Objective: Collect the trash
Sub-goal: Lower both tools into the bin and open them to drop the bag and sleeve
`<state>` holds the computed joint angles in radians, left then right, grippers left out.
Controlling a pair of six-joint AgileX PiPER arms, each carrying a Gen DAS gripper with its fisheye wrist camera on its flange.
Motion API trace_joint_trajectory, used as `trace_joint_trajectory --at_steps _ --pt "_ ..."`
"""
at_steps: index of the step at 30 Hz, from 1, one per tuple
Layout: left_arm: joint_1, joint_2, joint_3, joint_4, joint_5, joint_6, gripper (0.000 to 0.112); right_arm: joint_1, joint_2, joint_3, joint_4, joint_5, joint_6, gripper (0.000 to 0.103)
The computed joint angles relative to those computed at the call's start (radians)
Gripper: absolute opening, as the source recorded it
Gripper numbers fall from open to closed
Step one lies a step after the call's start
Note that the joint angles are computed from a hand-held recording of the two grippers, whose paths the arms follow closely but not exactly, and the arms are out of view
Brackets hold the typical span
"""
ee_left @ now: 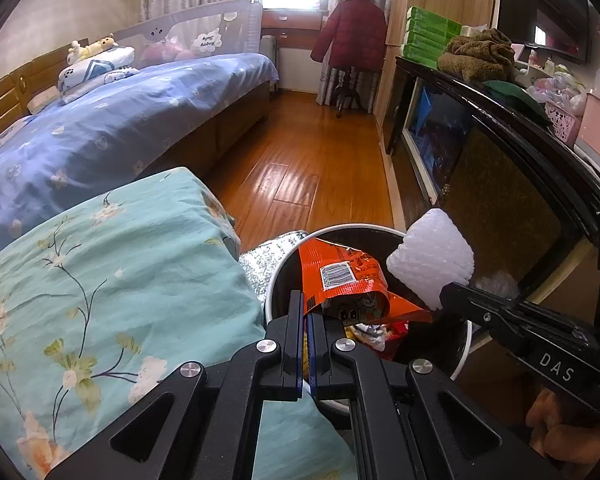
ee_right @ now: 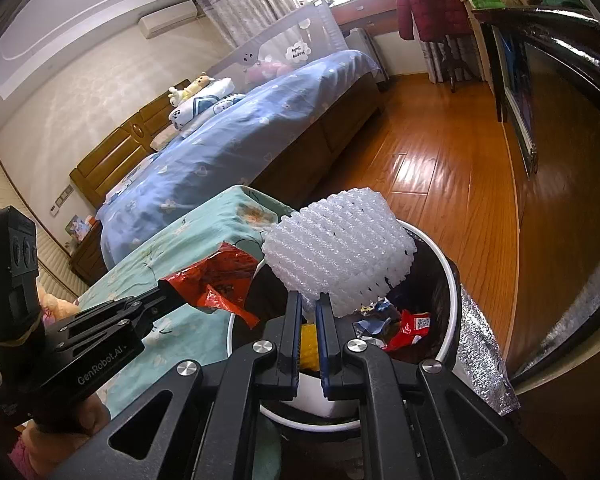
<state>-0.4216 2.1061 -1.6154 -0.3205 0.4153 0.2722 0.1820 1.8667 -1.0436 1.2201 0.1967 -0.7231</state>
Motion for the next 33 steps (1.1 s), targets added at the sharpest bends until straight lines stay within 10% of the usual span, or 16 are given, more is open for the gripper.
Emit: trace_joint_trajectory --at_steps 33 --pt "-0.016 0.077 -0.117 0.06 0.06 -0.058 0.0 -0.018 0.049 -0.039 -0.076 0.02 0.075 0.007"
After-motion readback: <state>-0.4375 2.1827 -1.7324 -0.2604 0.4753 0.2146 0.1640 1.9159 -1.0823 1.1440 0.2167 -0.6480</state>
